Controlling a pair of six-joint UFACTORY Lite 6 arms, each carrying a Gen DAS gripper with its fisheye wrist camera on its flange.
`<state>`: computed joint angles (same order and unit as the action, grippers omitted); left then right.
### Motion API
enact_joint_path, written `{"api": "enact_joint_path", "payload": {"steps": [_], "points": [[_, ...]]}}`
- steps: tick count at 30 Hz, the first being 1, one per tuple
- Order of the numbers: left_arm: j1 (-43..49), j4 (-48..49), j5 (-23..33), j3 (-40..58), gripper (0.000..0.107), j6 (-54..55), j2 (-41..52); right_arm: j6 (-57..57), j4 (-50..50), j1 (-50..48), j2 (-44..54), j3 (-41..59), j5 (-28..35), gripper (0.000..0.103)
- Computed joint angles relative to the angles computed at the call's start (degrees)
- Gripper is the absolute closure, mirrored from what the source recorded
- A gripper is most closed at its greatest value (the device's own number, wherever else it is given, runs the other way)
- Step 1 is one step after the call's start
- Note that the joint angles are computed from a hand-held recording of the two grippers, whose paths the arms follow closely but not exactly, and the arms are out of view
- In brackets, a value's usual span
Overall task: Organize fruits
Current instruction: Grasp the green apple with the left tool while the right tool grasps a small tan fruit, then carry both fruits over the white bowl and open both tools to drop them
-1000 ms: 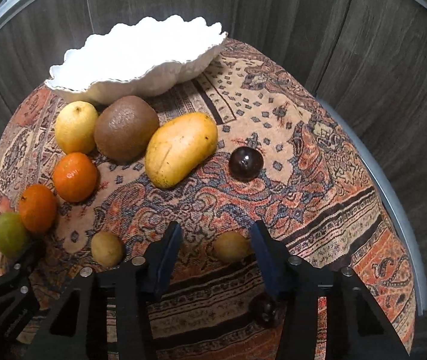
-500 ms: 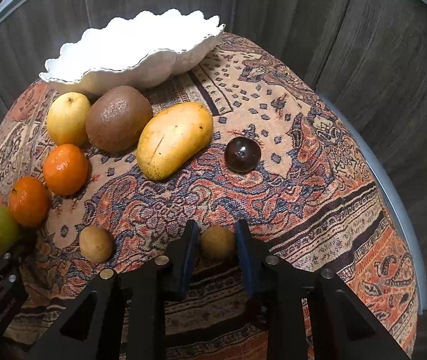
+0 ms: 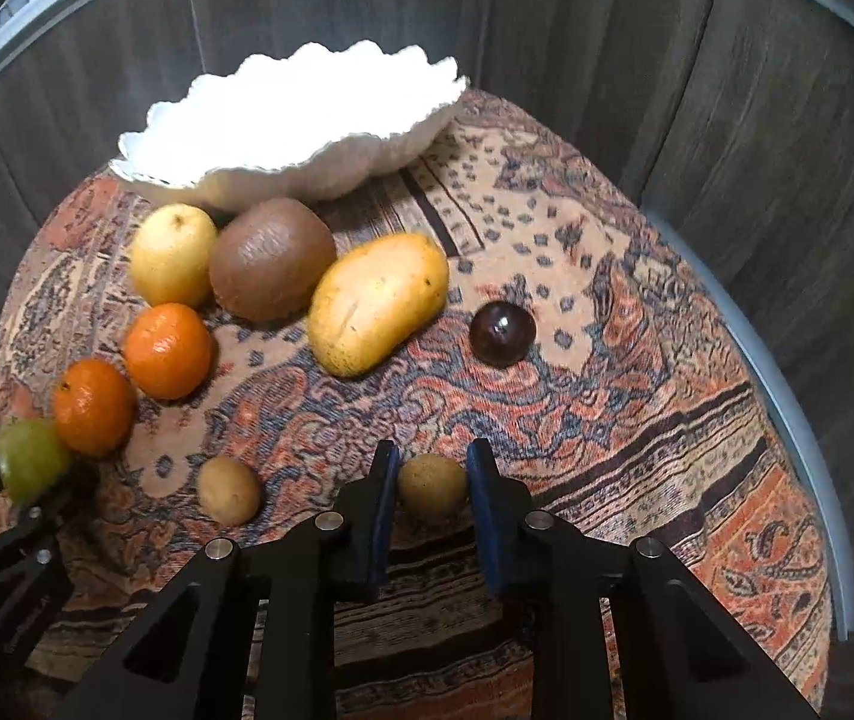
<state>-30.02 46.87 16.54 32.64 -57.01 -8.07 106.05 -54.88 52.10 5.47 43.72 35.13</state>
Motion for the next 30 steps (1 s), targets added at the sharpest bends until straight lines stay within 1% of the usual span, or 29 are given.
{"api": "enact_joint_path", "payload": {"steps": [6, 10, 18, 24, 30], "points": [[-0.4, -2.1, 2.1, -1.3, 0.059, 2.0, -4.8, -0.1, -0.2, 1.4, -1.9, 0.2, 1.6, 0.079], [-0.5, -4.5, 3.4, -1.6, 0.059, 4.5, -8.0, 0.2, -0.5, 3.5, -3.9, 0.5, 4.1, 0.079], [-1.1, -8.4, 6.3, 0.3, 0.059, 8.6, -11.8, -1.4, 0.3, 4.9, -7.3, 1.5, 6.5, 0.079], [-1.2, -11.0, 7.6, 3.9, 0.059, 11.6, -11.6, -3.1, 0.6, 4.3, -9.1, 2.5, 7.5, 0.079], [0.7, -14.2, 6.7, 9.5, 0.059, 16.1, -8.8, -6.6, -0.5, 1.2, -9.7, 5.1, 7.9, 0.079]]}}
